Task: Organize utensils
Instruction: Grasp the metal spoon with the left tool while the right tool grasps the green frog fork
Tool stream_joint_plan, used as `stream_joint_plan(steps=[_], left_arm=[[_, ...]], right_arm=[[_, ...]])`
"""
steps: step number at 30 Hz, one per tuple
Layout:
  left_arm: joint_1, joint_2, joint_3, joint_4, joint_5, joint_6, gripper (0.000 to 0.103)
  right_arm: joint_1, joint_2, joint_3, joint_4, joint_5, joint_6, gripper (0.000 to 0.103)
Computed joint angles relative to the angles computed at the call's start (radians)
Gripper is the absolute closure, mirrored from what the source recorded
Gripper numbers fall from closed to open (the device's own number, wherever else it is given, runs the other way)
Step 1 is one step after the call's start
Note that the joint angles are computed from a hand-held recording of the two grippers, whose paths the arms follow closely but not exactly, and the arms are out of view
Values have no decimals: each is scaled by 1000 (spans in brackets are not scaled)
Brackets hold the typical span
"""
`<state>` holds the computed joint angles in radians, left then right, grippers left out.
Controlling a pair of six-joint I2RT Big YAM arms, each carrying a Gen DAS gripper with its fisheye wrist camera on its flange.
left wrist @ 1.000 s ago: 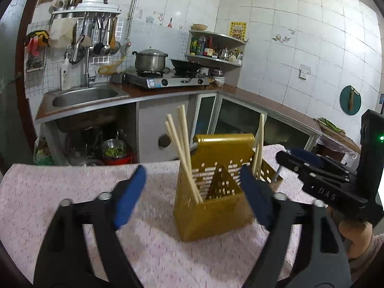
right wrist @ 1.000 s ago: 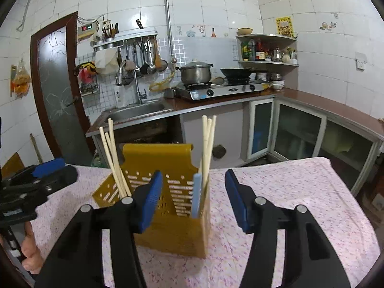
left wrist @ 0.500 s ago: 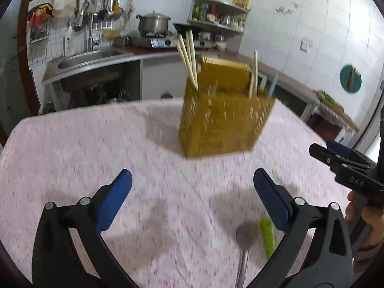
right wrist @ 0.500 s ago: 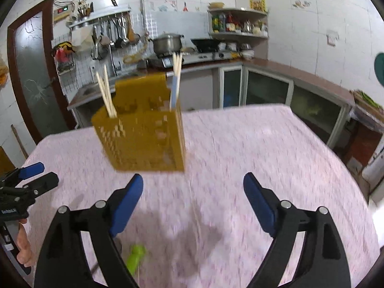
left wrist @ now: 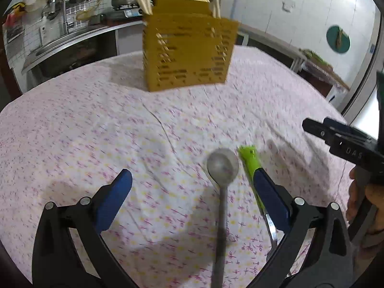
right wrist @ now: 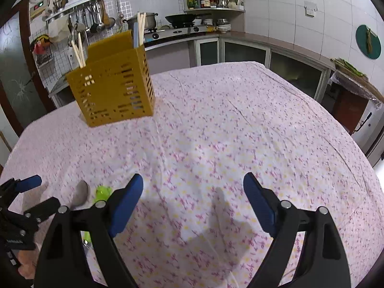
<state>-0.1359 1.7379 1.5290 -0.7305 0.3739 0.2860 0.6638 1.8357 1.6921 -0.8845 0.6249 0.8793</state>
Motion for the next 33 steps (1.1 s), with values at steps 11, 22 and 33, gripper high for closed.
stream_joint_plan(steps=[11, 22, 33], left_arm=[[-42, 56, 46, -56, -70, 19, 31], [-19, 116, 141, -96, -92, -29, 94], [20, 113, 150, -124, -69, -21, 99]], right_arm=[[1, 22, -2, -14, -19, 16, 19], [49, 154, 213, -135, -35, -31, 26], [63, 284, 433, -265, -111, 7, 50]])
